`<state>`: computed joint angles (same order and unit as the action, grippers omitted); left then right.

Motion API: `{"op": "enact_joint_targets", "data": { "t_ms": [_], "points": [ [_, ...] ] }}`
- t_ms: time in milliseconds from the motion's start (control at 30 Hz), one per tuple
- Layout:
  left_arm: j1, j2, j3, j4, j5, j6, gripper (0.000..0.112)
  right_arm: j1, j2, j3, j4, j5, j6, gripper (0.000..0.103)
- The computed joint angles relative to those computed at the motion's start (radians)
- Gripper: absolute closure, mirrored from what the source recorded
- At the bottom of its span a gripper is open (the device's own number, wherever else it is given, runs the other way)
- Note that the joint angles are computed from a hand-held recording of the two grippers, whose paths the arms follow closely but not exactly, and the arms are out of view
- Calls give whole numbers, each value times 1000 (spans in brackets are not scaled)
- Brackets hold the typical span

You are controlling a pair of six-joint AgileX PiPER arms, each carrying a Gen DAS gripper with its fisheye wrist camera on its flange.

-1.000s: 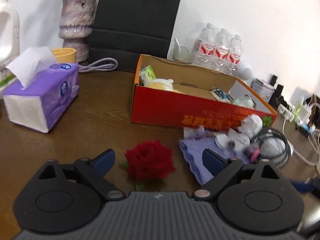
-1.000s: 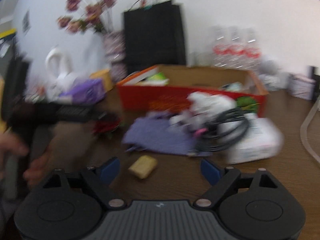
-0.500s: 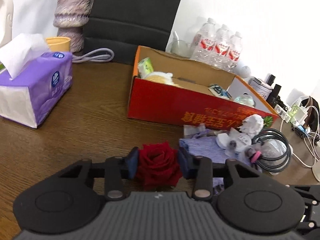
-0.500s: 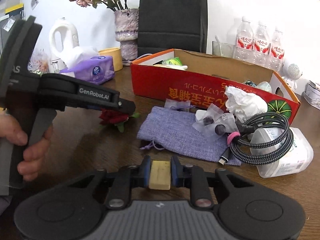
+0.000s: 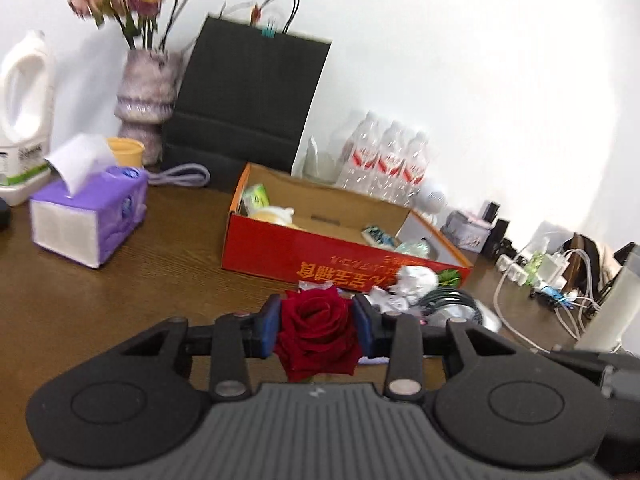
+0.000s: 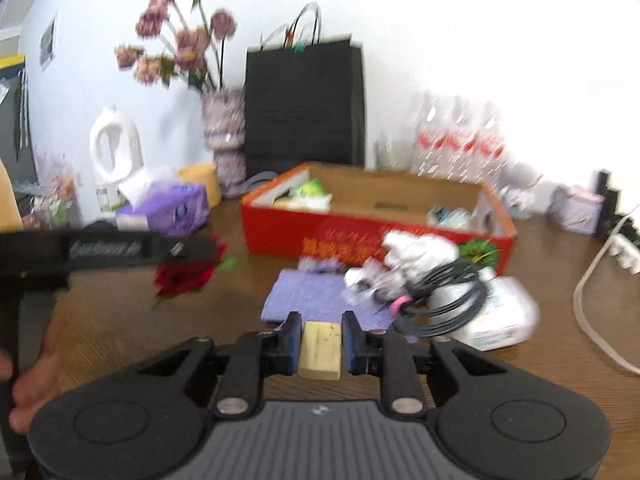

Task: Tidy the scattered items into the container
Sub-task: 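Carry the rose and soap bar over the cardboard box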

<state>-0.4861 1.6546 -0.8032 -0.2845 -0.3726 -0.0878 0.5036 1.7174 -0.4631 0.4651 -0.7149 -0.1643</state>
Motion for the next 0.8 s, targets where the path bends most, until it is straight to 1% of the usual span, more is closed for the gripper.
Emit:
{"op": "enact_joint_targets", "data": {
  "t_ms": [67,133,200,267,300,367,433,500,533,600,667,733,800],
  "points": [
    [-44,-46,60,-99,-36,95,74,28,-50,60,60,-39,-24,83],
    [-91,-82,104,-199,-58,186,74,51,-91,110,95,-68,-9,83],
    [-131,-120,151,-244,-90,222,74,68,-116,155,95,-106,24,83],
    [-176,-158,197,-293,-122,256,74,126,-129,201,159,-168,11,83],
    [-197,-175,217,-308,-131,266,74,156,-135,217,198,-182,-1,83],
    [-230,-204,258,-318,-145,271,74,196,-161,241,250,-164,-17,83],
    [-266,-224,290,-381,-169,309,74,263,-198,274,314,-177,-29,83],
    [-279,-233,313,-394,-187,295,74,353,-228,309,401,-228,-52,83],
    [-275,-230,319,-376,-190,272,74,389,-242,327,433,-252,-54,83],
    [-271,-209,314,-352,-189,257,74,420,-260,354,450,-282,-36,83],
    [-282,-180,304,-370,-207,284,74,436,-267,357,488,-302,-52,83],
    [-283,-171,300,-372,-208,287,74,414,-271,355,475,-316,-56,83],
    [-272,-167,285,-349,-203,277,74,327,-286,355,374,-295,-16,83]
  ]
}}
